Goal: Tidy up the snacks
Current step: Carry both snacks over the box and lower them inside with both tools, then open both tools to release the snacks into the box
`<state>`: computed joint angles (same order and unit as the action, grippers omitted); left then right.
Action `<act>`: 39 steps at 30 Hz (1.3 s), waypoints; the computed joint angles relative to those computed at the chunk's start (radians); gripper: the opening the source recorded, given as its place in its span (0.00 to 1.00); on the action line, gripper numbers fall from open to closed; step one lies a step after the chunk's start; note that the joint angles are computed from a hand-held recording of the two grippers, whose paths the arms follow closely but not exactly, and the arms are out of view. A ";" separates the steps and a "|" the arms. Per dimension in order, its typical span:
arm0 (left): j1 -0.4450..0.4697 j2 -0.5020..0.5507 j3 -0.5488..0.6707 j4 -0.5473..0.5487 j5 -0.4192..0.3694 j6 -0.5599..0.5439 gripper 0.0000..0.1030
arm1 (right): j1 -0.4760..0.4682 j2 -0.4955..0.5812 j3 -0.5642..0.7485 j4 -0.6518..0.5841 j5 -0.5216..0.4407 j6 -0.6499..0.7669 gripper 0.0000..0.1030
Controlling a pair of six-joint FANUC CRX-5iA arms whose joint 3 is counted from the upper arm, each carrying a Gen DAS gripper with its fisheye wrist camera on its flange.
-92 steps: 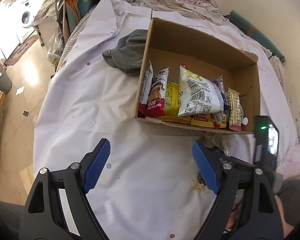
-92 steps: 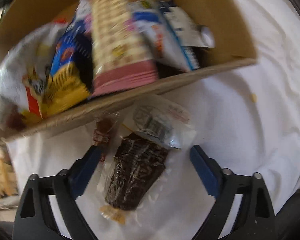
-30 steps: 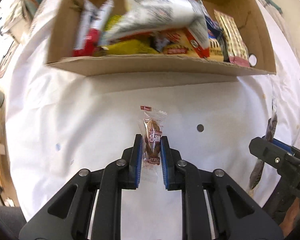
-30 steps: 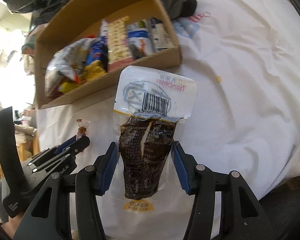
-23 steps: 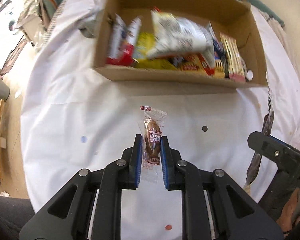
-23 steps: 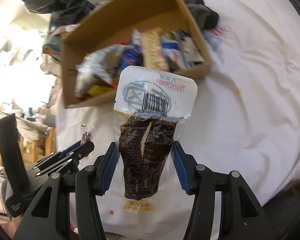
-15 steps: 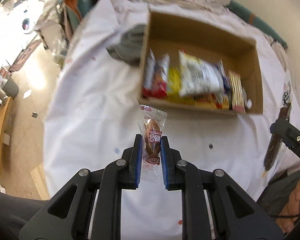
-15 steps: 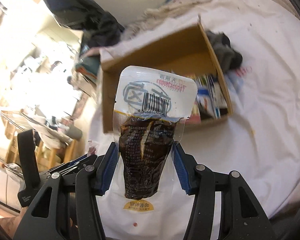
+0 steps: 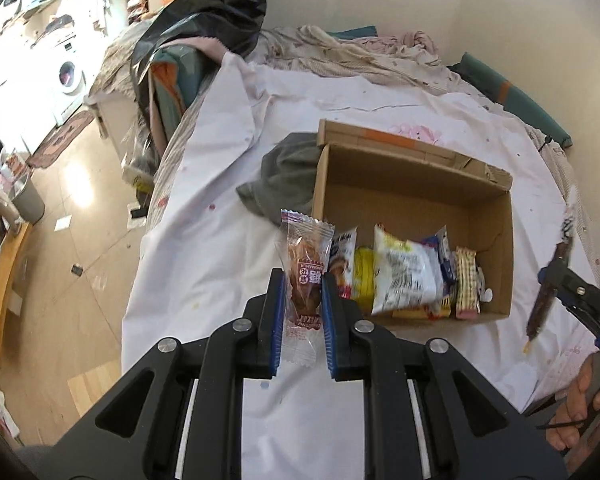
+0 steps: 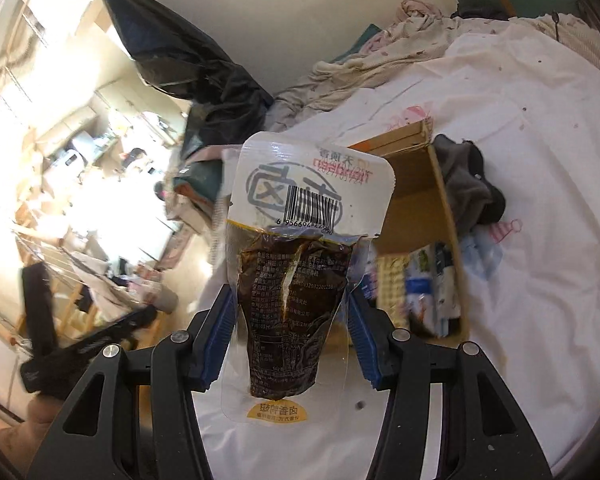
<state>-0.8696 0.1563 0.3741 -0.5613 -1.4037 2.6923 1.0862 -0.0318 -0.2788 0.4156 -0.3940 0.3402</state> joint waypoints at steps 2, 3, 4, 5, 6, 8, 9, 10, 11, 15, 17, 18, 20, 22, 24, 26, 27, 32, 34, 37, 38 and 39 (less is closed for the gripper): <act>0.008 0.008 0.009 -0.002 0.016 -0.014 0.14 | -0.013 0.024 0.033 -0.022 -0.039 0.031 0.55; 0.014 0.011 0.010 0.000 0.030 -0.019 0.14 | -0.022 0.047 0.064 -0.040 -0.080 0.056 0.55; 0.020 0.017 0.013 0.001 0.042 -0.025 0.14 | -0.029 0.064 0.089 -0.057 -0.111 0.081 0.55; 0.024 0.022 0.017 0.001 0.048 -0.028 0.14 | -0.039 0.079 0.105 -0.066 -0.123 0.096 0.55; 0.034 0.030 0.019 0.008 0.065 -0.036 0.14 | -0.049 0.089 0.117 -0.075 -0.128 0.105 0.55; 0.049 0.040 0.018 0.028 0.095 -0.055 0.14 | -0.063 0.117 0.143 -0.057 -0.153 0.115 0.55; 0.056 0.049 0.019 0.037 0.112 -0.067 0.14 | -0.066 0.123 0.144 -0.039 -0.156 0.110 0.55; 0.060 0.060 0.022 0.042 0.123 -0.082 0.14 | -0.070 0.137 0.156 -0.020 -0.171 0.115 0.55; 0.062 0.072 0.026 0.043 0.131 -0.094 0.14 | -0.076 0.144 0.168 -0.033 -0.180 0.141 0.55; 0.075 0.094 0.011 0.045 0.179 -0.101 0.14 | -0.080 0.164 0.174 0.021 -0.229 0.141 0.55; 0.094 0.085 -0.027 0.076 0.238 -0.092 0.14 | -0.075 0.180 0.196 0.004 -0.269 0.173 0.55; 0.104 0.087 -0.041 0.095 0.261 -0.091 0.14 | -0.070 0.189 0.204 0.000 -0.286 0.187 0.55; 0.117 0.094 -0.048 0.127 0.284 -0.108 0.14 | -0.060 0.208 0.222 0.006 -0.325 0.210 0.55; 0.112 0.106 -0.042 0.119 0.289 -0.118 0.15 | -0.051 0.223 0.235 0.016 -0.356 0.241 0.56; 0.102 0.123 -0.021 0.098 0.258 -0.128 0.16 | -0.046 0.232 0.235 0.033 -0.376 0.248 0.56; 0.102 0.132 -0.013 0.095 0.236 -0.126 0.16 | -0.049 0.239 0.244 0.010 -0.385 0.275 0.56; 0.104 0.132 -0.013 0.095 0.233 -0.123 0.16 | -0.047 0.245 0.250 0.010 -0.396 0.284 0.56; 0.110 0.127 -0.020 0.108 0.248 -0.103 0.17 | -0.043 0.258 0.267 0.003 -0.412 0.292 0.61; 0.107 0.131 -0.015 0.108 0.242 -0.112 0.17 | -0.044 0.263 0.276 -0.015 -0.420 0.303 0.61; 0.105 0.136 -0.006 0.109 0.227 -0.114 0.21 | -0.047 0.263 0.286 -0.044 -0.424 0.308 0.64; 0.105 0.135 -0.007 0.110 0.228 -0.112 0.28 | -0.048 0.264 0.293 -0.055 -0.430 0.313 0.67; 0.101 0.134 -0.005 0.104 0.224 -0.109 0.35 | -0.050 0.258 0.289 -0.059 -0.419 0.312 0.70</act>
<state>-0.7688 0.2905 0.3689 -0.4568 -1.1797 2.5836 1.0363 0.2262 0.0102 0.3567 -0.8129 0.6526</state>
